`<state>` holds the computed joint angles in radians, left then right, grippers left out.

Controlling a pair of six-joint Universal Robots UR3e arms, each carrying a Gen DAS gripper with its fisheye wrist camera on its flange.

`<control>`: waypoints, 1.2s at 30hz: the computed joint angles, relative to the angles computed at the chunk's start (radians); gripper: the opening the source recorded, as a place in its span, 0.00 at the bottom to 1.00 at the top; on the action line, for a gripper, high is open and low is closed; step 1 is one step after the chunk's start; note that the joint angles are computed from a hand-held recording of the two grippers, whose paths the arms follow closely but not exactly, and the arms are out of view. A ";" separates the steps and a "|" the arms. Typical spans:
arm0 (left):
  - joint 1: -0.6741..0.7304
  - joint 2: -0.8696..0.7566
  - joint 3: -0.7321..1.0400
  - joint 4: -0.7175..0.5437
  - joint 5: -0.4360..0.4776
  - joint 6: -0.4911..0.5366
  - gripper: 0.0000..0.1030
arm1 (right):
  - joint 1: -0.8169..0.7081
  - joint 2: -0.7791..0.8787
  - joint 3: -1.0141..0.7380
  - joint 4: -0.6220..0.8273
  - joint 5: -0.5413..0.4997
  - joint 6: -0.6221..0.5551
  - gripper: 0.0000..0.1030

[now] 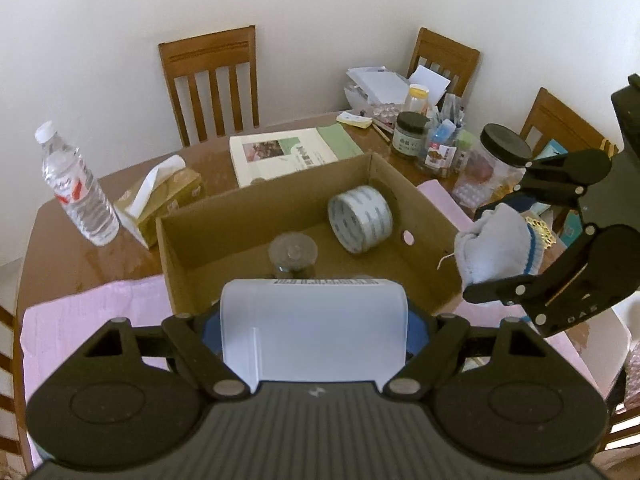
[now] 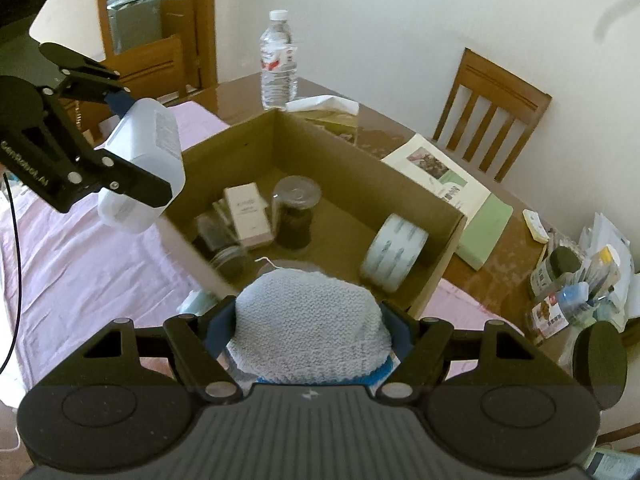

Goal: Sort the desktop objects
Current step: 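Carry the jug into the box with left tool while right drops the sock in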

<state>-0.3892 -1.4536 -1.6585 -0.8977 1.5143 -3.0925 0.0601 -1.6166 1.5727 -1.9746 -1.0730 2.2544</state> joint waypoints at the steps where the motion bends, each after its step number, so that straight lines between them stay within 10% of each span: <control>1: 0.010 -0.011 0.005 0.007 -0.009 0.010 0.80 | 0.013 0.026 -0.022 -0.010 -0.011 0.021 0.77; 8: 0.063 -0.081 0.041 0.014 -0.052 0.063 0.80 | 0.075 0.139 -0.114 -0.049 -0.058 0.087 0.79; 12: 0.093 -0.118 0.063 0.014 -0.074 0.094 0.80 | 0.093 0.163 -0.121 -0.079 -0.070 0.110 1.00; 36: 0.107 -0.314 0.177 0.044 0.014 0.235 0.88 | 0.042 0.077 0.020 -0.155 -0.124 0.223 1.00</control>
<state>-0.2820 -1.7671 -1.4811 -0.8539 1.5286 -2.8575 0.1019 -1.5394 1.5926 -2.1295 -1.1972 2.4771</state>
